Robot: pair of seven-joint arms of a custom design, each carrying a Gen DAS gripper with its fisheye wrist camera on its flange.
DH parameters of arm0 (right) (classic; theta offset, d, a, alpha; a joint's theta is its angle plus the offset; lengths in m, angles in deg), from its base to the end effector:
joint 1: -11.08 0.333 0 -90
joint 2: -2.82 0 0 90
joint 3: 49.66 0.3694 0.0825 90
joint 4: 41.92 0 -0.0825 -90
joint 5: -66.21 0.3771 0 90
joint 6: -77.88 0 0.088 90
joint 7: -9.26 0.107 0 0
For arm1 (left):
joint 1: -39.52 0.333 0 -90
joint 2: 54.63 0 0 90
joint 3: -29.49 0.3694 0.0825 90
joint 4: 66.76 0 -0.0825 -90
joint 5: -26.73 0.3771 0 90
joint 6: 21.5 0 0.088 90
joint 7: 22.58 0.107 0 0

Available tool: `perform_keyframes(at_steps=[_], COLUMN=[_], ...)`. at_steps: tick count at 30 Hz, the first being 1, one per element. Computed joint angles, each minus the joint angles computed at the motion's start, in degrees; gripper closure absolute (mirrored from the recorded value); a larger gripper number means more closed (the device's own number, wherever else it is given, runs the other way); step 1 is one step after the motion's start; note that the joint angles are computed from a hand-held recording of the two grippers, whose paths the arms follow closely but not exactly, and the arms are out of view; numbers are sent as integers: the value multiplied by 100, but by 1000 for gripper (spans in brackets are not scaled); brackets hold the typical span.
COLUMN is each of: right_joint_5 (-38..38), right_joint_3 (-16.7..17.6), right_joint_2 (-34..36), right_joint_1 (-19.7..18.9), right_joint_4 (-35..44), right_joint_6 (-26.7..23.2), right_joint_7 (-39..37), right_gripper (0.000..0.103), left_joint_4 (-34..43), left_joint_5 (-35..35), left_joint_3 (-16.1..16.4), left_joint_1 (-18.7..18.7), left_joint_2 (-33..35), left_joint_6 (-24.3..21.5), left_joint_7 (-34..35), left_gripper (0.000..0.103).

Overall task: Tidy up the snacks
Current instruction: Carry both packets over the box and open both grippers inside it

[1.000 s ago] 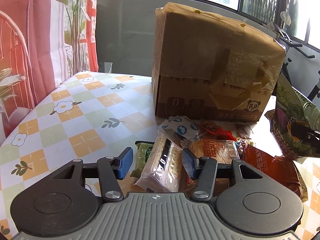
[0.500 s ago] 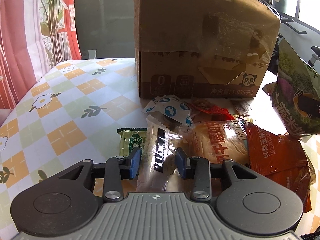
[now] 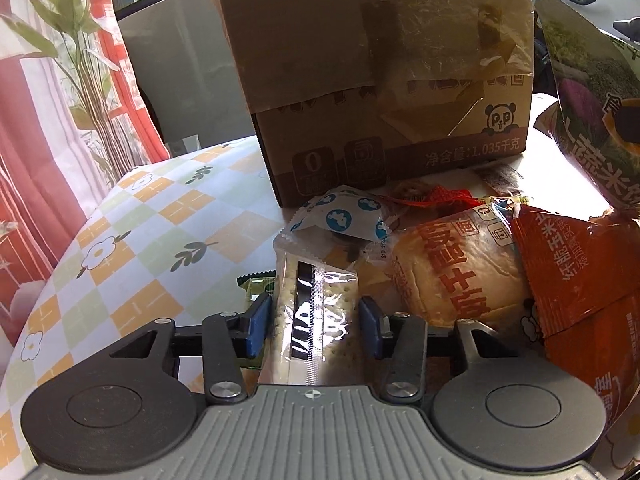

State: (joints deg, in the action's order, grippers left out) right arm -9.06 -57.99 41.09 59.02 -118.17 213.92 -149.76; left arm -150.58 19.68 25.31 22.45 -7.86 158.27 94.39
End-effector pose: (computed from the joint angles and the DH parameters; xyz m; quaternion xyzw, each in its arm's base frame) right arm 0.5973 0.5244 0.4353 -0.4857 0.6791 -0.3874 0.3909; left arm 0.7594 -0.2636 0.3398 -0.3950 0.8184 -0.3118 0.2773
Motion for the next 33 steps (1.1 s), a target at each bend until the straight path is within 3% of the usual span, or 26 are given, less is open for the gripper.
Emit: perform_keyframes(at_steps=[3, 5, 17, 24, 29, 33], right_joint_5=[-73, -147, -195, -495, -733, -1069], right_joint_3=[-23, -39, -30, -5, 85, 91], right_joint_2=[-16, -23, -72, -338, -484, -551], right_joint_1=[20, 42, 44, 19, -56, -102], right_joint_4=[-10, -14, -13, -290, -374, -321], right_joint_6=[25, 12, 2, -61, -140, -79], right_joint_7=[67, 103, 127, 711, 1077, 1447], right_gripper=[21, 21, 21, 21, 21, 21], left_joint_4=[-327, -437, -603, -628, -575, -395], left_joint_5=[-167, -258, -406, -392, -317, -85], left_joint_3=[-573, -769, -1318, -1986, -2021, -2413], left_joint_1=[484, 651, 1081, 1611, 1611, 1871], left_joint_2=[-189, -254, -434, -522, -556, -482], left_joint_6=[101, 225, 760, 1027, 1366, 1328], left_joint_7=[94, 132, 235, 155, -72, -312], left_gripper=[54, 54, 54, 54, 54, 54])
